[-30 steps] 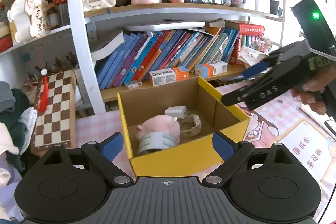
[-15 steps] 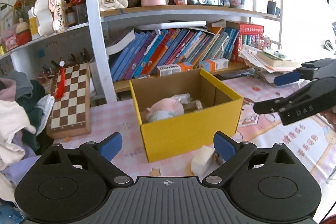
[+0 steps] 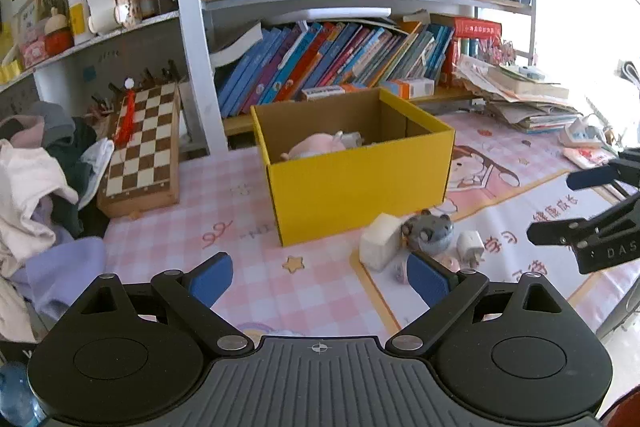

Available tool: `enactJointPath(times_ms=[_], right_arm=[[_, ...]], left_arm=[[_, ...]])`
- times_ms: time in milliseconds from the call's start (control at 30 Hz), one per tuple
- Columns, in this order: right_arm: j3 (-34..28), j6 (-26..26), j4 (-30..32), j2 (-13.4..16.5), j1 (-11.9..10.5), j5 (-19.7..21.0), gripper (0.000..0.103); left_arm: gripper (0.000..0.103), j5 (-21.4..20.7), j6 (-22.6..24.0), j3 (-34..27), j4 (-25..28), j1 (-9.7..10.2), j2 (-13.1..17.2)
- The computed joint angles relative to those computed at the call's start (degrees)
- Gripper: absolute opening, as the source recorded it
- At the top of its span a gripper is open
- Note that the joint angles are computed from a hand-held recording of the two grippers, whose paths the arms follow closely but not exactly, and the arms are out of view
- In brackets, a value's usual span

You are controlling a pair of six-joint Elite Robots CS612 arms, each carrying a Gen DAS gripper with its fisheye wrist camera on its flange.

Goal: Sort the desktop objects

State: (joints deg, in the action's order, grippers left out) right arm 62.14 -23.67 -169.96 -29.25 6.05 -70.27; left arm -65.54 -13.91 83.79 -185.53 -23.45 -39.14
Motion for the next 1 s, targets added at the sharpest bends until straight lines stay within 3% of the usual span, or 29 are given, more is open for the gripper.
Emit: enactJointPath(times_ms=[533, 800, 1000], right_arm=[[6.28, 1.63, 3.56, -2.48, 0.46, -2.56, 0.090], [7.94, -2.13, 5.98, -3.46, 1.07, -0.88, 0.090], [8.00, -2.72, 5.60, -3.54, 1.25, -1.00, 0.090]], left_arm=[[0.096, -2.02, -3.31, 2.78, 3.85, -1.27, -0.47], [0.096, -4.56, -2.48, 2.92, 5.85, -1.74, -0.36], [0.096, -4.07, -3.32, 3.12, 5.65, -1.69, -0.42]])
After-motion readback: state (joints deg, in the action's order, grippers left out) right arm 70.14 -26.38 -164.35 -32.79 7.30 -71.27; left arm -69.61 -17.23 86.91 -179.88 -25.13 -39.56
